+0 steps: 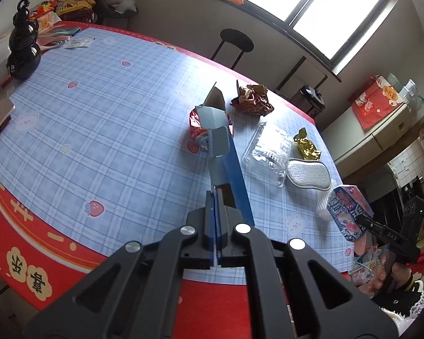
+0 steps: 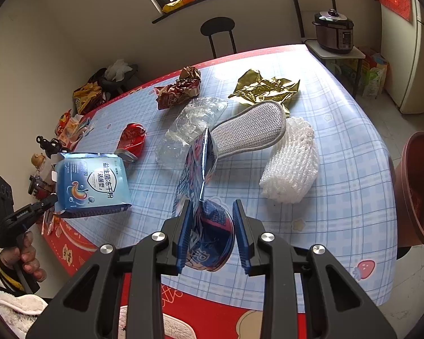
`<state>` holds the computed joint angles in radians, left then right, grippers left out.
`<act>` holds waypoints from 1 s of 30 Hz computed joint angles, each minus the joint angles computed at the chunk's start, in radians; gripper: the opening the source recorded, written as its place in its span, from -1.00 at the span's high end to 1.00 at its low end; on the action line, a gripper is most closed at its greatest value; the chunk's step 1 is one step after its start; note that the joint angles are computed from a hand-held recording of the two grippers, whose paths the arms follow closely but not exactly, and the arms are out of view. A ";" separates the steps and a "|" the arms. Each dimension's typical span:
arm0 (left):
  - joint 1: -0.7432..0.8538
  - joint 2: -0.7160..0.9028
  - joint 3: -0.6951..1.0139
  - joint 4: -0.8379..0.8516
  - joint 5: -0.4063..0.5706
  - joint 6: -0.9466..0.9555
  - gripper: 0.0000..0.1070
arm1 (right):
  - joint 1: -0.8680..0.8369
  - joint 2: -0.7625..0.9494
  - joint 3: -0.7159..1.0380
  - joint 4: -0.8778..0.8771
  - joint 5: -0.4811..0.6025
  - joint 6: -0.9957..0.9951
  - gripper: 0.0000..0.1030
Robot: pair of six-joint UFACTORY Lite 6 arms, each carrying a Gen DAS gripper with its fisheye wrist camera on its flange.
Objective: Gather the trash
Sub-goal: 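Lift the blue box with the left tool and regrasp the wrapper with the right tool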
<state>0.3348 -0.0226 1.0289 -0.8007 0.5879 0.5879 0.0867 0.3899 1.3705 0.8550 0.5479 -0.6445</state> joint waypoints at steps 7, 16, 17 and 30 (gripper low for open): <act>0.000 -0.056 0.081 0.012 0.034 -0.002 0.91 | 0.000 -0.035 -0.017 0.044 -0.010 -0.032 0.61; -0.113 -0.022 0.151 0.046 0.004 -0.070 0.91 | -0.063 -0.102 -0.120 0.082 -0.006 -0.085 0.93; -0.123 -0.021 0.151 0.046 0.002 -0.074 0.91 | -0.075 -0.104 -0.128 0.086 0.004 -0.089 0.93; -0.168 0.013 0.119 -0.003 -0.001 -0.031 0.91 | 0.047 -0.034 -0.193 -0.361 0.012 0.146 -0.62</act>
<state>0.1671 -0.0095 1.1483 -0.8041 0.5869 0.5567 0.1333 0.3560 1.1778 0.4943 0.5602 -0.4984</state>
